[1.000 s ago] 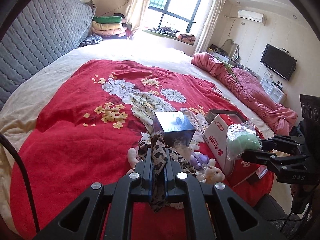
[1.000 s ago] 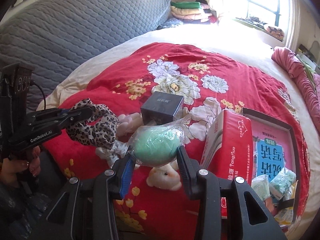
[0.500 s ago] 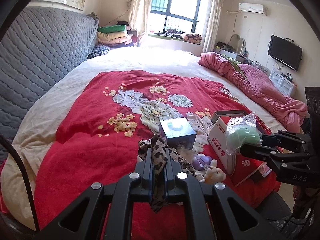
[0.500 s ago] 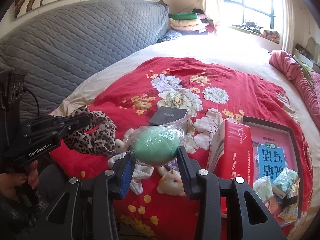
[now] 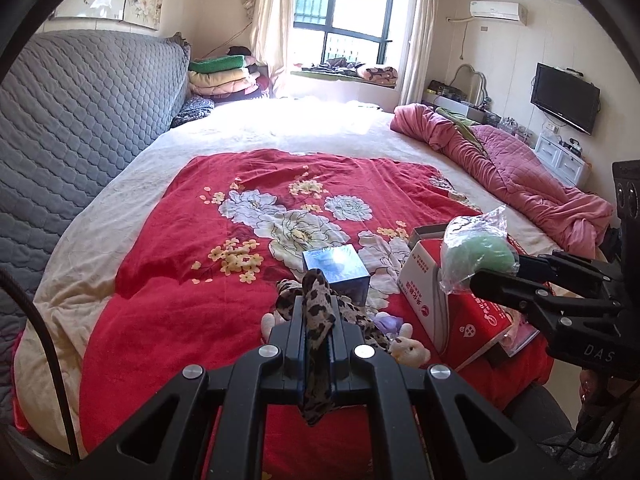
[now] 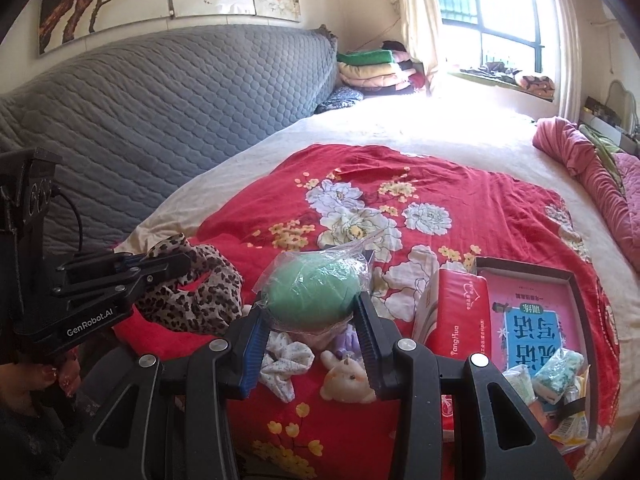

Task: Organize soft objects
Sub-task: 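Carry the scrunchie and bagged green ball over the pink book box with both tools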

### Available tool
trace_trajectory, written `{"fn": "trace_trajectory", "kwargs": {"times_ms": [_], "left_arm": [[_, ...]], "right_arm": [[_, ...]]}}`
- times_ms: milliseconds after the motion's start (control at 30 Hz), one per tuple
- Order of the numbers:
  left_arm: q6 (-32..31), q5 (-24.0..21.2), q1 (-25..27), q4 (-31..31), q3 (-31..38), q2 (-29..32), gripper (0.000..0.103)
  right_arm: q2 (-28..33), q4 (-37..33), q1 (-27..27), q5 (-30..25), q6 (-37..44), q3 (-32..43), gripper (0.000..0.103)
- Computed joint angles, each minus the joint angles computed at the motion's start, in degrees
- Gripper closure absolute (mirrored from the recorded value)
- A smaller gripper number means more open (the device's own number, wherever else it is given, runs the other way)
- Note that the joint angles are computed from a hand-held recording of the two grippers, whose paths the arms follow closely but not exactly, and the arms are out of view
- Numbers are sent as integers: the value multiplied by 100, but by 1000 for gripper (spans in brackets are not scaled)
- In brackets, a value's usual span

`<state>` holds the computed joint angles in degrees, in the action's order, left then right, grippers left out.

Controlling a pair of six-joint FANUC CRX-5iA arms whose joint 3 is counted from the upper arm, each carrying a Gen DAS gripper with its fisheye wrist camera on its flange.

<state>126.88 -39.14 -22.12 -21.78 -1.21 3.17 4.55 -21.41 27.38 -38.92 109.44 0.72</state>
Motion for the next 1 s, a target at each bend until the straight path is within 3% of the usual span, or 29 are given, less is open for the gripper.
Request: {"fn": "trace_trajectory", "kwargs": {"times_ms": [433, 1000], "left_arm": [[-59, -389, -376, -206, 554, 212, 95], [-811, -414, -676, 199, 1566, 898, 95]], "right_arm": [[-224, -175, -222, 242, -29, -59, 60], [-686, 786, -552, 951, -965, -635, 60]]}}
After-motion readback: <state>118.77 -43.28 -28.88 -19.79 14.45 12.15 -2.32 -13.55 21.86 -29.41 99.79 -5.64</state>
